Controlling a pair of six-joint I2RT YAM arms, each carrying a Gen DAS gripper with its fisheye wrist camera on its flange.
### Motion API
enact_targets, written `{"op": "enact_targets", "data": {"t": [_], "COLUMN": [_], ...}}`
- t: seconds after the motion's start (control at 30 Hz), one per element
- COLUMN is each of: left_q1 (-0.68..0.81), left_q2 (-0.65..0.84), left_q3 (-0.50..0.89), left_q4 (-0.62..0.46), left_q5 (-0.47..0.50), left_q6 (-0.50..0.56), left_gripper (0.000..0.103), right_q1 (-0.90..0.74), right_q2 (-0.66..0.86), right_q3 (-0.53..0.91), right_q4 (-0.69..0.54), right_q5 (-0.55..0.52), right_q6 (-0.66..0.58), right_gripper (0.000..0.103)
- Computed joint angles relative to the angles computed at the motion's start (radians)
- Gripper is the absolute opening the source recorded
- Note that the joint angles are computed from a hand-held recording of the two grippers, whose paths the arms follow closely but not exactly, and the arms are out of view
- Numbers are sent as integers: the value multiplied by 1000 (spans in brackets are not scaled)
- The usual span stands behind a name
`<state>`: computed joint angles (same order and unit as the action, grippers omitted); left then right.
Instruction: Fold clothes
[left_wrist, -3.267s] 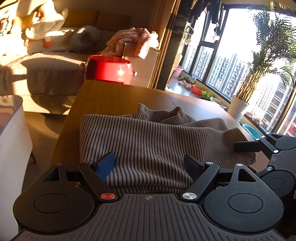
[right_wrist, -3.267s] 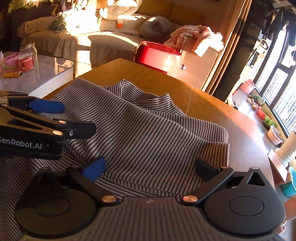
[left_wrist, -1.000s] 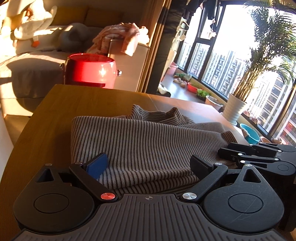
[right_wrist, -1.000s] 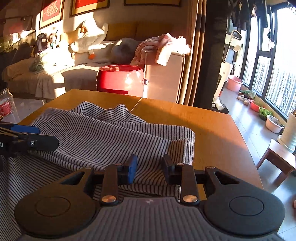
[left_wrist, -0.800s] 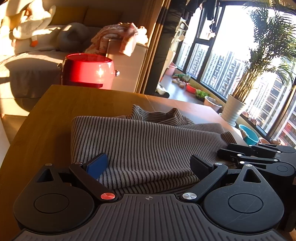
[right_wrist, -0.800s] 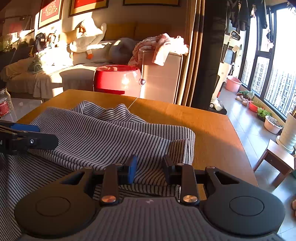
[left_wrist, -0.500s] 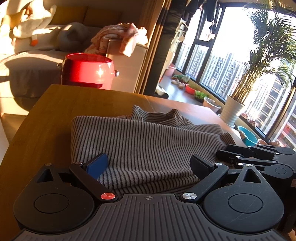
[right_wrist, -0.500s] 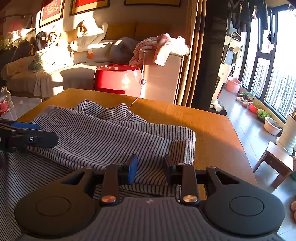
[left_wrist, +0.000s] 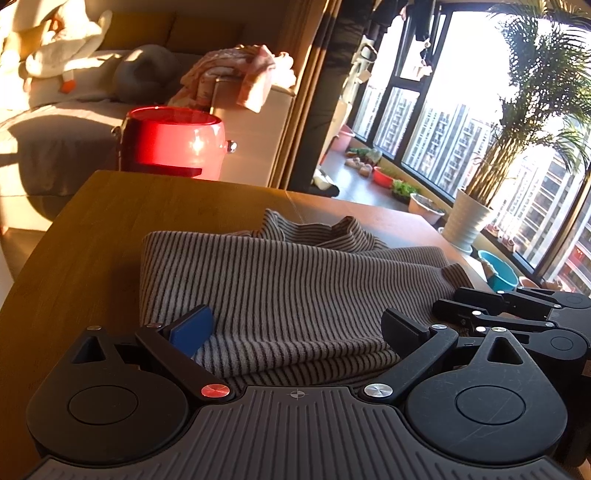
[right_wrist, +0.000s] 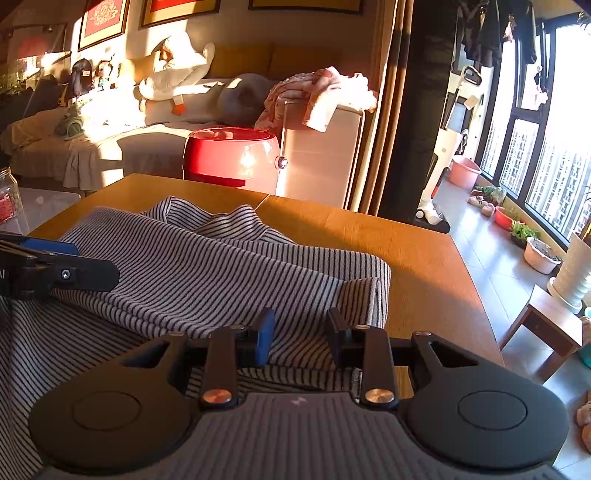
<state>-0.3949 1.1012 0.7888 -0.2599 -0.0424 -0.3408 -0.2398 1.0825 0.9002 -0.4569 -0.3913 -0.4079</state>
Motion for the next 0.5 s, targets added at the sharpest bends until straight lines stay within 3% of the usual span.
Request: {"op": "enact_targets", "data": {"t": [0.27, 0.4, 0.43, 0.47, 0.5], "left_q1": [7, 50, 62, 69, 74], "left_q2": [-12, -103, -121, -121, -115], "left_q3": [-10, -52, -60, -62, -63], "left_q4": [11, -3, -6, -8, -11], "left_q5": [11, 34, 41, 40, 35], "left_q6": [-25, -63, -70, -72, -73], "left_gripper": [101, 100, 94, 76, 68], "right_q1": [-38, -56, -61, -58, -50], "right_q2": [52, 97, 109, 135, 181], "right_q3": [37, 162, 204, 257, 324], "right_q4": [-7, -114, -133, -149, -176], "right_q5": [-45, -89, -109, -124, -141], "right_q6": [-35, -41, -22, 21, 76], "right_gripper": [31, 33, 36, 38, 40]}}
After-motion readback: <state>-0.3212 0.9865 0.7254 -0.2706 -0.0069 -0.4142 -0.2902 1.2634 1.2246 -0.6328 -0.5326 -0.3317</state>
